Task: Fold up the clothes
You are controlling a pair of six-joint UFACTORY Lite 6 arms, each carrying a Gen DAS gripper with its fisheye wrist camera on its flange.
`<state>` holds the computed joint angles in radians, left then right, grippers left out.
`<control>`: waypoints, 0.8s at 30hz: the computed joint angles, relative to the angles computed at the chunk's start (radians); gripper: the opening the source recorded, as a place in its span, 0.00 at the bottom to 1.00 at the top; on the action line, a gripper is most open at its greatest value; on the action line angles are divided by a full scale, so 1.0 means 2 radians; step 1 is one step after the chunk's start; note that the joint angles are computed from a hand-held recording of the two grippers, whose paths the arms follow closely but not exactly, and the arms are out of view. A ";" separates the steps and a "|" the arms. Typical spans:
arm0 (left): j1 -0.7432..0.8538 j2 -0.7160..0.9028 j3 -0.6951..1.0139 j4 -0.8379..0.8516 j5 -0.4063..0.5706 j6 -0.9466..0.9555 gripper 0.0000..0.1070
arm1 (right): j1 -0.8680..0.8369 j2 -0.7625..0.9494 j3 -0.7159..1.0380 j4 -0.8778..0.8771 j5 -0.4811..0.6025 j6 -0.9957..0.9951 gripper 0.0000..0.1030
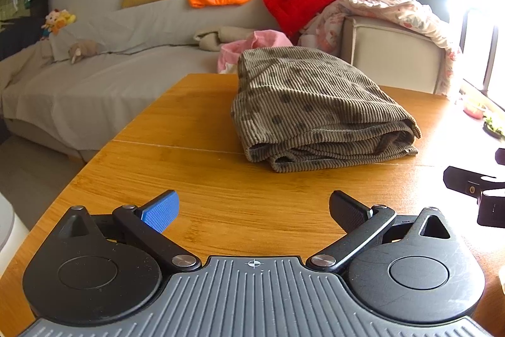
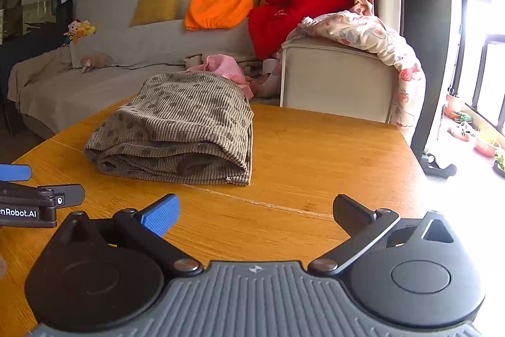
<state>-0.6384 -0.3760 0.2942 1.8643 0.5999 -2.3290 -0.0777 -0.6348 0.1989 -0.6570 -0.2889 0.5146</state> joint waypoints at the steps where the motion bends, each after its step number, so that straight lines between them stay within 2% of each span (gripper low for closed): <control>1: 0.000 0.001 0.000 0.001 0.001 0.001 0.96 | -0.001 0.000 0.000 -0.005 0.000 0.005 1.00; 24: -0.001 0.004 0.002 -0.001 -0.001 0.003 0.96 | -0.002 0.004 0.004 -0.017 0.005 0.020 1.00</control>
<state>-0.6406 -0.3688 0.2972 1.8628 0.5982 -2.3230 -0.0814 -0.6268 0.2072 -0.6910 -0.2790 0.5540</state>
